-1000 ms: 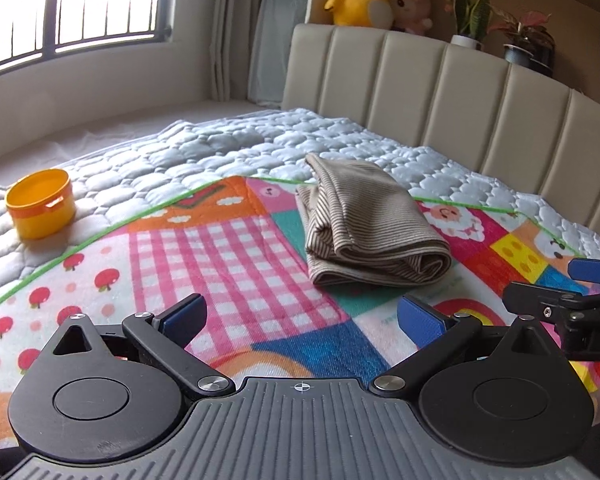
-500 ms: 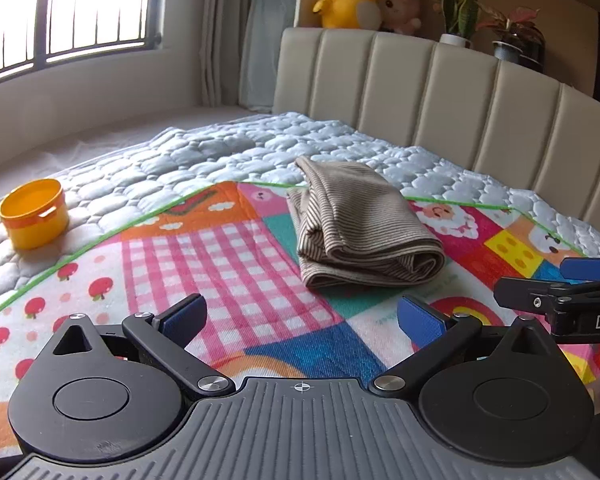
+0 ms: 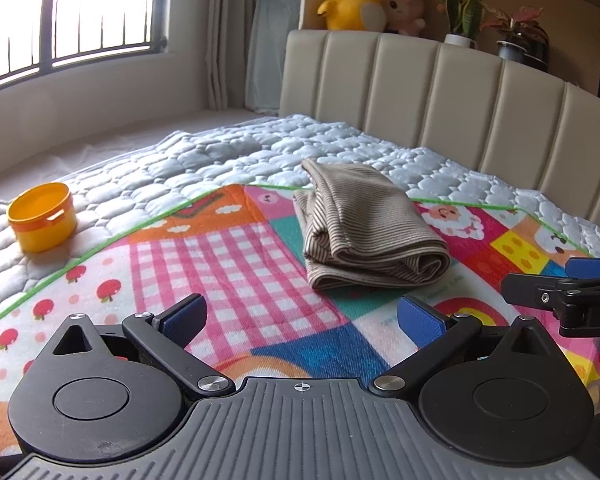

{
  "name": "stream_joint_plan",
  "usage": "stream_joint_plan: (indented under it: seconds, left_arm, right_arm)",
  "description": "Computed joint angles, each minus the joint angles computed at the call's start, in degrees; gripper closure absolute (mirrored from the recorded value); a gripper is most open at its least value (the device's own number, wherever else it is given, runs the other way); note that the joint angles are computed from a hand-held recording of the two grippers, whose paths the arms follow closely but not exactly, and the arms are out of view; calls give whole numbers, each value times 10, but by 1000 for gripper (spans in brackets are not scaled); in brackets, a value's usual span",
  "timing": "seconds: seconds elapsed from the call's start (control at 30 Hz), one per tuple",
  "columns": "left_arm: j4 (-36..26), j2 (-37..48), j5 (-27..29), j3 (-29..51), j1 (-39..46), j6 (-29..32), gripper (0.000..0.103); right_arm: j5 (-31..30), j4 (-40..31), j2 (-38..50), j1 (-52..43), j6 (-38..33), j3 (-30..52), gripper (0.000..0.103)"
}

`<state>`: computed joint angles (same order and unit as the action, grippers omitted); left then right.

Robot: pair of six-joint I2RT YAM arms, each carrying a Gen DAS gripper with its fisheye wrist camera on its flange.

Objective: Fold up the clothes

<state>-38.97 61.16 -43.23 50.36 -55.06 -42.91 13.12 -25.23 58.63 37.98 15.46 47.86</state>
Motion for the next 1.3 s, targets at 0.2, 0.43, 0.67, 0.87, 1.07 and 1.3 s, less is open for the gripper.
stream_joint_plan:
  seconds: [0.2,0.43,0.67,0.87,1.07,1.3]
  left_arm:
    - [-4,2,4,1,4,-4,0]
    - [-2,-1,5,-2,6,-3,0]
    - [9,-7,7,-6,3,9,0]
    - [7,-5,3,-3,-4,8,0]
    - [12,-8,6,-5,-5,13,0]
    - [8,-9,6,-5,-4,7,0]
  right_arm:
    - [-3,-1,0,-2,3,0,0]
    - [-4,-1,0,-4,0,1,0]
    - [-2,0,-1,-2,3,0,0]
    - [-2,1,-2,-2,4,-1,0]
    - [-1,-1,-3,0,5,-2,0]
    - [-1,-2,-2,0,6,0,0]
